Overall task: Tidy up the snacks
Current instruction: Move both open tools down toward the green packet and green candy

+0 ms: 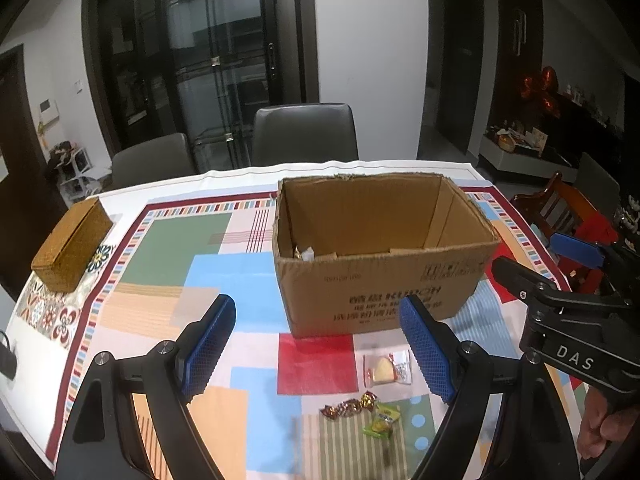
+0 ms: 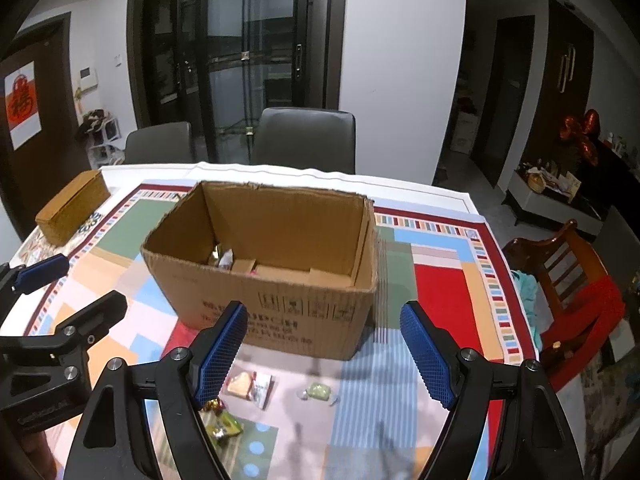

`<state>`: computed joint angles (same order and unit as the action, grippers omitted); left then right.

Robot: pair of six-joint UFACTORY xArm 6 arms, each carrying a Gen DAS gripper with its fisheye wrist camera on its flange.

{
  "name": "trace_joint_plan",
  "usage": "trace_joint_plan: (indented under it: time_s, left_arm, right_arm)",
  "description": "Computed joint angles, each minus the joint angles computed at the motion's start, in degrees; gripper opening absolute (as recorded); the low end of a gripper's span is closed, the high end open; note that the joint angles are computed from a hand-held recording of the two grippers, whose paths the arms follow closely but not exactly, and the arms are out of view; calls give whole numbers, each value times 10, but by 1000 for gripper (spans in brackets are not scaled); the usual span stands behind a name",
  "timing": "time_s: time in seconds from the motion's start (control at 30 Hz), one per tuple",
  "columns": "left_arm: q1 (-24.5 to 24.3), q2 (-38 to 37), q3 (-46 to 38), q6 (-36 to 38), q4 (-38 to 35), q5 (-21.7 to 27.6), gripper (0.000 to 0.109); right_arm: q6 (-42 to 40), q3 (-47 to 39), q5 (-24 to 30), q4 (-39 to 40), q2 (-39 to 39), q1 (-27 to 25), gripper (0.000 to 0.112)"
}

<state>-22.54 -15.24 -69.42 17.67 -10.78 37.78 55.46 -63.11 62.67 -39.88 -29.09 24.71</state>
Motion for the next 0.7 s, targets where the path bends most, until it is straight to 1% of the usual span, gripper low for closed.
trace_joint_plan:
  time_s: [0.23, 0.43, 0.57, 0.7]
  left_arm:
    - [-12, -53, 80, -50, 39, -32, 84]
    - [-17, -81, 130, -80, 56, -42, 84]
    - [-21, -98, 163, -103, 67, -54, 84]
    - [-29, -118, 198, -138, 95, -76, 84]
  right_arm:
    - [-20, 47, -19, 1, -34, 1, 79]
    - [-33, 87, -36, 2, -59, 4, 79]
    - [-38, 120, -57, 4, -78, 3, 79]
    - [-39, 153, -80, 8, -95, -2, 79]
